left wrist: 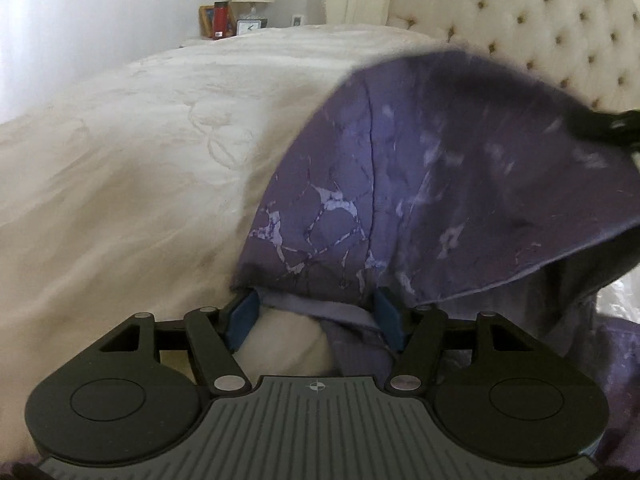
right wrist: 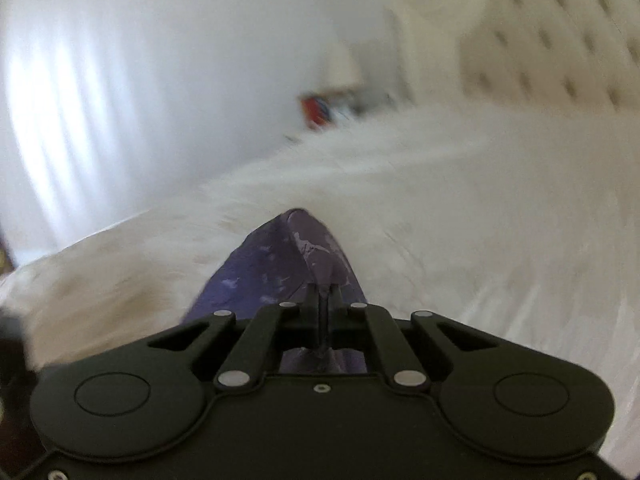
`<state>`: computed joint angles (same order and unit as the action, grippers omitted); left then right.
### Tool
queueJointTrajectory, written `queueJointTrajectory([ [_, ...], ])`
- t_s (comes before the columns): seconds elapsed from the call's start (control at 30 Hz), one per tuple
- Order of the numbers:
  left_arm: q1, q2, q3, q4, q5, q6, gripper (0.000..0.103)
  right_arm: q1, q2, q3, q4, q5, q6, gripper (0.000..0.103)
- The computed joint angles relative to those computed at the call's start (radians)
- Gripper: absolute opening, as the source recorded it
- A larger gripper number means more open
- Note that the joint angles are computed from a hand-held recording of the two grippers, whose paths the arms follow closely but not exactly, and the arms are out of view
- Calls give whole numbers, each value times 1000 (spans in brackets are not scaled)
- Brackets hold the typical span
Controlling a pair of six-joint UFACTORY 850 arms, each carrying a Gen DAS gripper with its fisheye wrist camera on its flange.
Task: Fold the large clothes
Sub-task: 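Lift the hood with the right gripper and fold it toward the hem while the left gripper grasps the jacket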
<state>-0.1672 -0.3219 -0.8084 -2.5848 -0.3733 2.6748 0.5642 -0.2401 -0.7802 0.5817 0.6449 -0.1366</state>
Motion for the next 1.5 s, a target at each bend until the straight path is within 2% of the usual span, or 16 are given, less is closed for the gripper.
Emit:
queueJointTrajectory([
  [0.13, 7, 74, 43, -10, 92, 22, 62, 90, 135, 136, -60, 98, -76, 8],
  [0.33, 122, 234, 196, 364, 19, -271, 62, 261, 270, 285, 28, 95, -256, 8],
  [0.47, 286, 295, 259, 782, -181, -672, 66, 361, 277, 322, 166, 44, -382, 9],
  [0.57, 417, 307, 282, 947, -391, -831, 90, 406, 272, 340, 259, 14, -418, 16],
  [0.63, 473, 306, 285, 1008, -483, -900, 98, 422, 275, 352, 302, 10, -396, 17],
  [0.73, 512, 281, 281, 1027, -576, -968, 103, 427, 292, 364, 343, -20, -305, 22],
  [0.8, 528, 258, 281, 1016, -642, -999, 103, 433, 323, 387, 366, -46, -232, 55],
  [0.87, 525, 220, 267, 985, -700, -1010, 103, 412, 341, 407, 306, -55, -98, 65],
  [0.93, 517, 201, 265, 953, -734, -1004, 103, 390, 363, 432, 247, -72, 21, 65],
  [1.07, 465, 207, 264, 958, -642, -1026, 103, 325, 362, 467, -20, -56, 428, 72],
  [1.23, 414, 217, 285, 922, -520, -1013, 103, 235, 288, 483, -346, 86, 900, 74],
  [1.3, 400, 205, 279, 919, -524, -1009, 98, 220, 254, 469, -395, 117, 949, 74],
  [1.33, 393, 199, 273, 924, -529, -1029, 88, 216, 233, 456, -408, 126, 959, 74],
  [1.4, 377, 180, 252, 939, -538, -1079, 33, 205, 202, 438, -444, 151, 994, 75],
  [1.47, 371, 183, 257, 896, -553, -1087, 13, 194, 166, 417, -477, 182, 1055, 76],
  [1.5, 372, 195, 264, 878, -562, -1087, 13, 187, 152, 411, -483, 201, 1083, 77],
])
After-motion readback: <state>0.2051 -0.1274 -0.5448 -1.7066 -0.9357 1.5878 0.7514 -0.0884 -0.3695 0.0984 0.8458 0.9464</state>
